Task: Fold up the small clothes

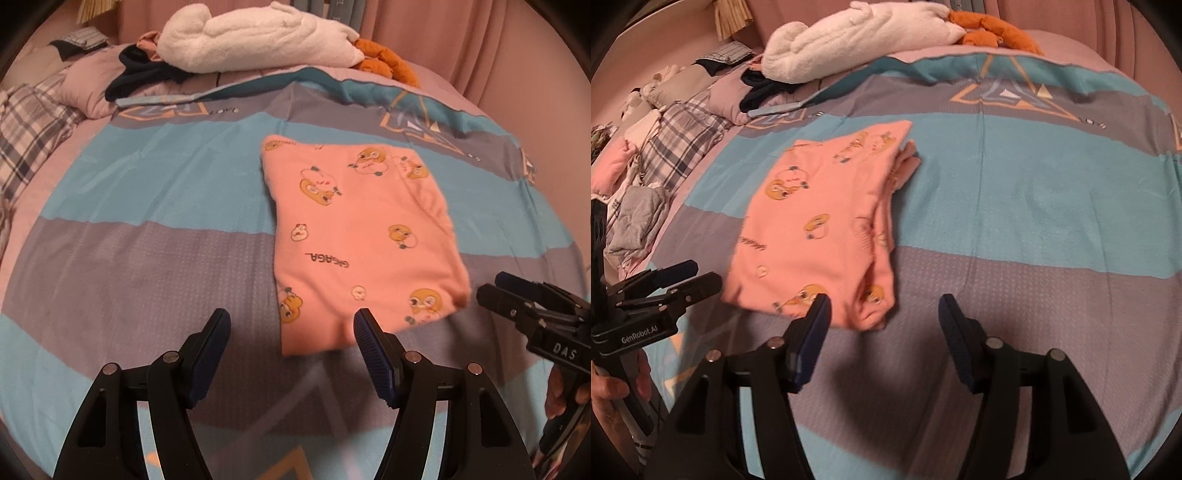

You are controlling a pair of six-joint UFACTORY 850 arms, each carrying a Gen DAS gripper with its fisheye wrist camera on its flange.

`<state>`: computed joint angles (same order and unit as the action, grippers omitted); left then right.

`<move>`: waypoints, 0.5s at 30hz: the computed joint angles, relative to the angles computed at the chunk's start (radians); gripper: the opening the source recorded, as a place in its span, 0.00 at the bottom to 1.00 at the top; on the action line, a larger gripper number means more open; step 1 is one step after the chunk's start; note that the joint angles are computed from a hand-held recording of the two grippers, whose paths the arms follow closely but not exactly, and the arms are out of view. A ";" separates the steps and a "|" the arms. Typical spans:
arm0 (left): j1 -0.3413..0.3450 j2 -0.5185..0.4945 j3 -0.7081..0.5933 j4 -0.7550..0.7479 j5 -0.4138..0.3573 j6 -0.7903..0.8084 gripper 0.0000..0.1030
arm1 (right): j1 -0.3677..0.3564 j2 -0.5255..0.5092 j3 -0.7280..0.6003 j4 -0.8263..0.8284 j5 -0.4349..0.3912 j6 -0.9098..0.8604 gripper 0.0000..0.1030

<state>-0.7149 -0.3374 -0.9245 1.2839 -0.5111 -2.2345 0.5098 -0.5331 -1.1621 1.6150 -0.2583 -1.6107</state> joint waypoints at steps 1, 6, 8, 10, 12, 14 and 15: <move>-0.007 0.005 0.002 0.000 -0.007 -0.004 0.67 | 0.002 0.012 0.012 0.031 0.000 -0.032 0.70; -0.044 0.034 0.003 -0.023 -0.055 0.009 0.87 | 0.016 0.081 0.076 0.173 -0.012 -0.191 0.81; -0.057 0.039 0.000 -0.032 -0.079 0.016 0.91 | 0.020 0.101 0.094 0.195 -0.020 -0.225 0.90; -0.067 0.045 -0.002 -0.042 -0.090 0.020 0.92 | 0.024 0.122 0.113 0.210 -0.030 -0.250 0.94; -0.076 0.053 -0.001 -0.049 -0.098 0.018 0.92 | 0.029 0.140 0.131 0.238 -0.035 -0.283 0.98; -0.086 0.060 -0.002 -0.070 -0.116 0.027 0.92 | 0.036 0.159 0.149 0.281 -0.034 -0.331 1.00; -0.091 0.061 -0.004 -0.082 -0.129 0.034 0.92 | 0.040 0.169 0.159 0.307 -0.033 -0.363 1.00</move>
<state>-0.8062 -0.2763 -0.9289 1.2019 -0.6398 -2.2009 0.5496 -0.3638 -1.0030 1.9224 -0.2914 -1.9734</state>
